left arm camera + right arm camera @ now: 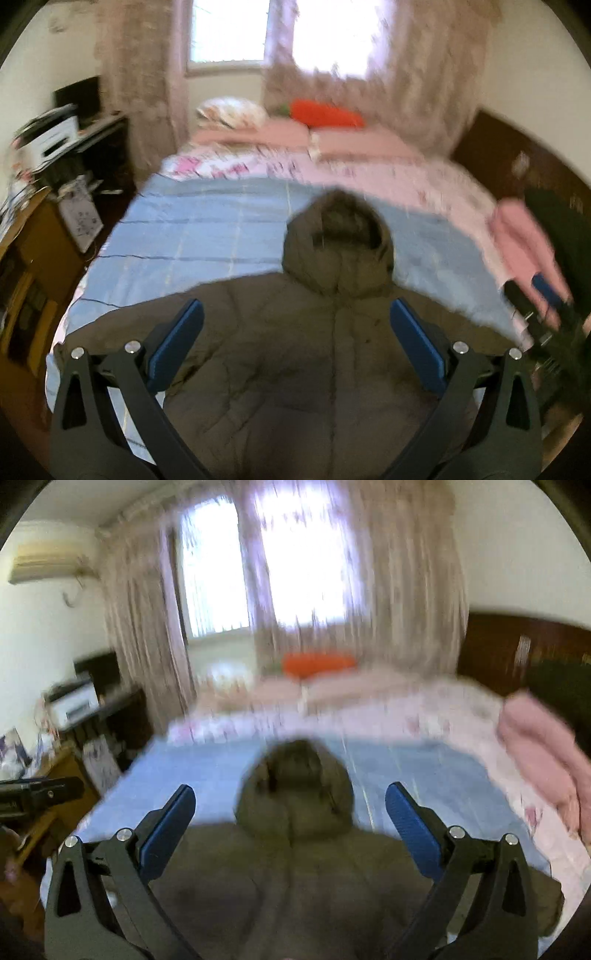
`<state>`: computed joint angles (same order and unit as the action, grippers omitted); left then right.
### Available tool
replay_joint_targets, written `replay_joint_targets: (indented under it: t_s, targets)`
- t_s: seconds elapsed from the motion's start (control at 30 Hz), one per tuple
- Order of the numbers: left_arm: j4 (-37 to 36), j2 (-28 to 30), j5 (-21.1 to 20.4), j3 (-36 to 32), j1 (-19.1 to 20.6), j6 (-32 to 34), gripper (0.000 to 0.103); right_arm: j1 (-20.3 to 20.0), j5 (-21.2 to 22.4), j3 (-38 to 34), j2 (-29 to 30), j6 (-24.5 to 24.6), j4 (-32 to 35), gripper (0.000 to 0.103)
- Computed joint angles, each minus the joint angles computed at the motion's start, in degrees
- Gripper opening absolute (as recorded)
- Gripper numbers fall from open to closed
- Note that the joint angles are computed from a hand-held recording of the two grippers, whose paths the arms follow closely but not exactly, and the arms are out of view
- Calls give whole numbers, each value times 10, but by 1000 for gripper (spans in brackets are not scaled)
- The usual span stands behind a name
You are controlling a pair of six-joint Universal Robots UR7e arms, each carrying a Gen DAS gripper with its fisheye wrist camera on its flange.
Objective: Fold large clothes
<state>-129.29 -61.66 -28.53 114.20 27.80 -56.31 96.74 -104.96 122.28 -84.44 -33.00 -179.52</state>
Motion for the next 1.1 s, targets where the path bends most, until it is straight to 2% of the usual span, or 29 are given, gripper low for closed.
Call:
replay_joint_targets:
  t_s: [0.03, 0.1, 0.13, 0.17, 0.2, 0.27, 0.33, 0.37, 0.43, 0.5, 0.57, 0.6, 0.7, 0.77, 0.83, 0.9, 0.93, 1.0, 1.1]
  targets:
    - [-16, 15, -7, -2, 12, 27, 101, -36, 0, -18, 4, 19, 52, 102]
    - [-21, 57, -36, -12, 45, 66, 97, -104, -41, -57, 23, 78, 87, 102]
    - [-34, 72, -55, -13, 58, 90, 95, -119, -56, -87, 21, 118, 115, 102]
    - [-47, 92, -82, -15, 72, 118, 95, -152, -67, -117, 21, 166, 167, 101]
    - [-45, 107, -98, -17, 81, 134, 95, -175, -55, -145, 12, 204, 218, 96]
    - [-42, 123, -117, -19, 89, 156, 95, -246, -6, -168, -10, 265, 280, 95]
    - [-48, 132, -131, -21, 90, 181, 95, -307, 29, -165, -24, 321, 305, 95]
    - [-50, 135, -134, -20, 86, 186, 95, -336, 30, -160, -38, 354, 312, 95]
    - [-52, 140, -144, -29, 85, 197, 101, -412, 68, -160, -55, 445, 364, 95]
    - [-53, 141, -161, -38, 82, 206, 101, -473, 96, -166, -71, 510, 419, 95]
    - [-49, 144, -169, -51, 80, 216, 101, -508, 134, -165, -68, 541, 424, 95]
    - [-45, 147, -169, -56, 78, 217, 101, -515, 138, -165, -69, 540, 417, 95]
    - [-36, 159, -165, -69, 77, 224, 101, -507, 115, -187, -37, 538, 416, 94]
    - [-24, 169, -164, -78, 77, 221, 101, -493, 99, -192, -21, 548, 402, 84]
    - [-9, 174, -168, -84, 78, 216, 101, -479, 74, -199, -16, 545, 386, 30]
    - [0, 177, -169, -88, 80, 211, 101, -463, 68, -189, -18, 532, 341, 8]
    - [0, 177, -171, -87, 80, 209, 101, -454, 63, -187, -16, 522, 320, 3]
    - [6, 175, -166, -86, 80, 204, 101, -431, 57, -173, -20, 500, 257, 2]
    - [9, 171, -150, -82, 80, 199, 101, -402, 91, -151, -32, 457, 170, 2]
